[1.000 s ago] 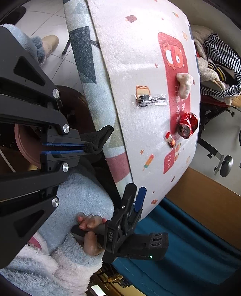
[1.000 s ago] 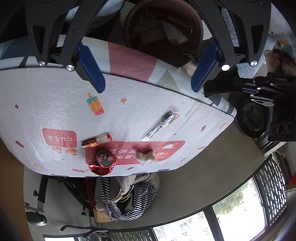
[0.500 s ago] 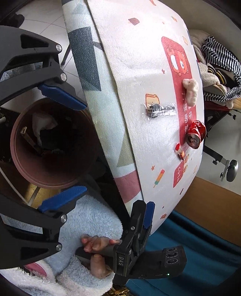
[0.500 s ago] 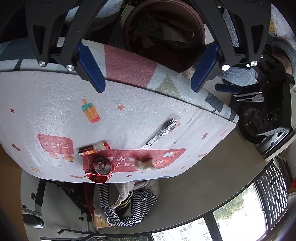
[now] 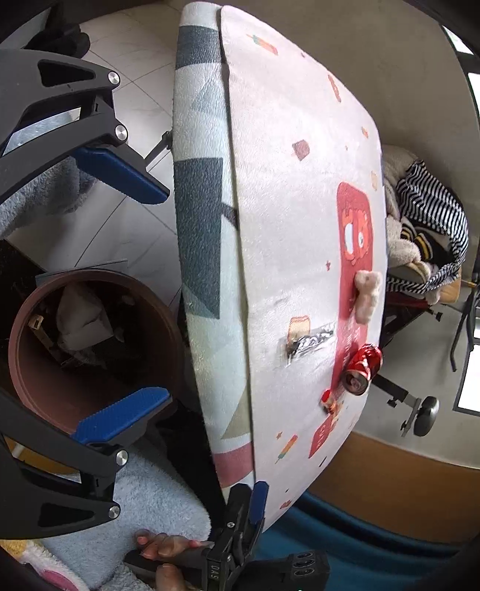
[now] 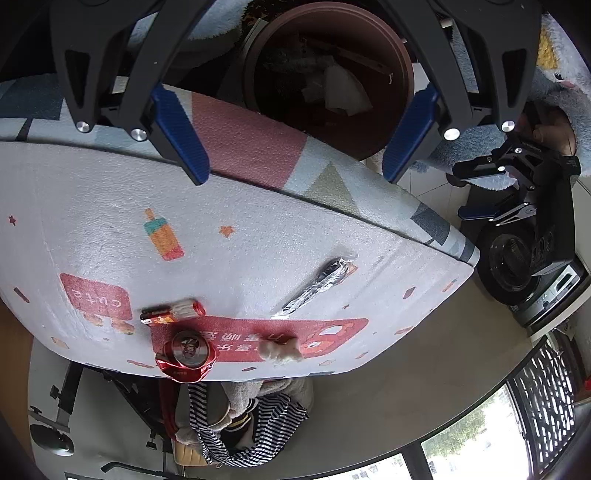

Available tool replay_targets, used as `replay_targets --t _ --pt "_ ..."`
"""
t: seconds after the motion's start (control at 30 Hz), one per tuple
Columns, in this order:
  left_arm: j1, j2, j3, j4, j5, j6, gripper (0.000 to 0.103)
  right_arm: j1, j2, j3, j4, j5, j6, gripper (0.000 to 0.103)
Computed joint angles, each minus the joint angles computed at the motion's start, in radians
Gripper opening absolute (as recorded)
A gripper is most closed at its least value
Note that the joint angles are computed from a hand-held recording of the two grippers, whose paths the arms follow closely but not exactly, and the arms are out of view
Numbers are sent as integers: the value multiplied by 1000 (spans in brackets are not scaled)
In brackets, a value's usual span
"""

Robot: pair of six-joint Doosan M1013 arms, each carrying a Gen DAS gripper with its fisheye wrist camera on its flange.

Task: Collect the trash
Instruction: 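Reach the left tool to the clear bag with the plastic fork and grasp it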

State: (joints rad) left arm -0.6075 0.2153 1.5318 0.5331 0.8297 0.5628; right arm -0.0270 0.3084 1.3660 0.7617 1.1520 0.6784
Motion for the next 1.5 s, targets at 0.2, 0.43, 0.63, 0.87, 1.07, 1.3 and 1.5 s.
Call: replay_targets --t 0.2,0.43,0.63,0.87,1.07,1.3,1.5 --pt "-10 2 0 52 9 -29 97 12 -5 7 -26 -25 6 94" --pt "-18 25 -21 63 55 -16 97 18 -8 10 -45 -38 -5 94" --pt "-12 22 -14 68 53 -51 97 20 -8 10 -52 -41 -2 94" --pt "14 4 -7 24 9 -71 97 18 -9 13 -43 -55 -2 94" --pt "43 32 -78 -22 -49 12 97 9 0 4 -22 -53 26 95" --pt "79 181 -294 -185 21 303 79 1 3 2 3 -69 41 95" --pt "106 282 -415 -272 99 443 68 -11 16 -18 1 -62 82 95"
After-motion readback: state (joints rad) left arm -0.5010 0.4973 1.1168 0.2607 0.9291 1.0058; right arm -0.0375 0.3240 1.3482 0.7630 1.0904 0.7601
